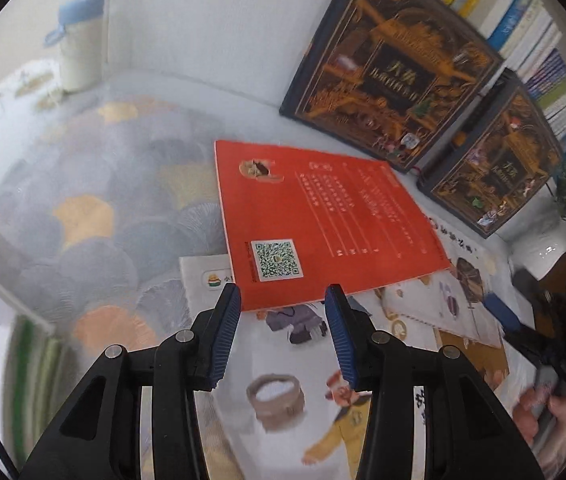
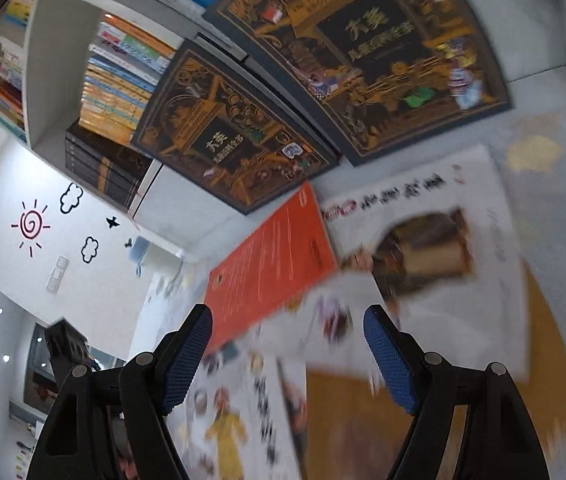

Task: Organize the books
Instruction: 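Move the left gripper over the face-down red book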

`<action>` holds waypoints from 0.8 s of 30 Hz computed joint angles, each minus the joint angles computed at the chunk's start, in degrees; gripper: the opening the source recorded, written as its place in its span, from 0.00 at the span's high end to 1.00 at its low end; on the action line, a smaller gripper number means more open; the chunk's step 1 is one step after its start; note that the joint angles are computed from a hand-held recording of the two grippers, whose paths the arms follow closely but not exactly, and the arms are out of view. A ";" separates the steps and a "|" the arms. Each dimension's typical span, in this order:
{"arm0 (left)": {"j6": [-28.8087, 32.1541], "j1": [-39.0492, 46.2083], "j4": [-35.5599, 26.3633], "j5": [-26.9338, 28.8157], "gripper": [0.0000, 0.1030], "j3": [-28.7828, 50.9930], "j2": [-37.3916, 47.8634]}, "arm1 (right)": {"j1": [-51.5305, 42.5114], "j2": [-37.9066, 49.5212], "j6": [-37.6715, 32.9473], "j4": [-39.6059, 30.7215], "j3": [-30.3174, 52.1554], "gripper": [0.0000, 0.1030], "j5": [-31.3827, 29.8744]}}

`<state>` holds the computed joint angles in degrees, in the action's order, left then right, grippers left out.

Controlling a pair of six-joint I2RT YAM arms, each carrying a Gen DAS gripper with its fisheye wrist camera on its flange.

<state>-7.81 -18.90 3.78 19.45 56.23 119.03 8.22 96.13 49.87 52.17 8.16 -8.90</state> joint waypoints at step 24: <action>8.72 -3.71 0.47 -7.61 0.46 -2.83 -2.27 | 2.38 7.80 -6.07 -15.71 15.21 0.24 -0.69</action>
<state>0.92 -22.62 4.25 11.84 53.40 116.76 10.59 103.94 43.80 36.46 23.38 -9.60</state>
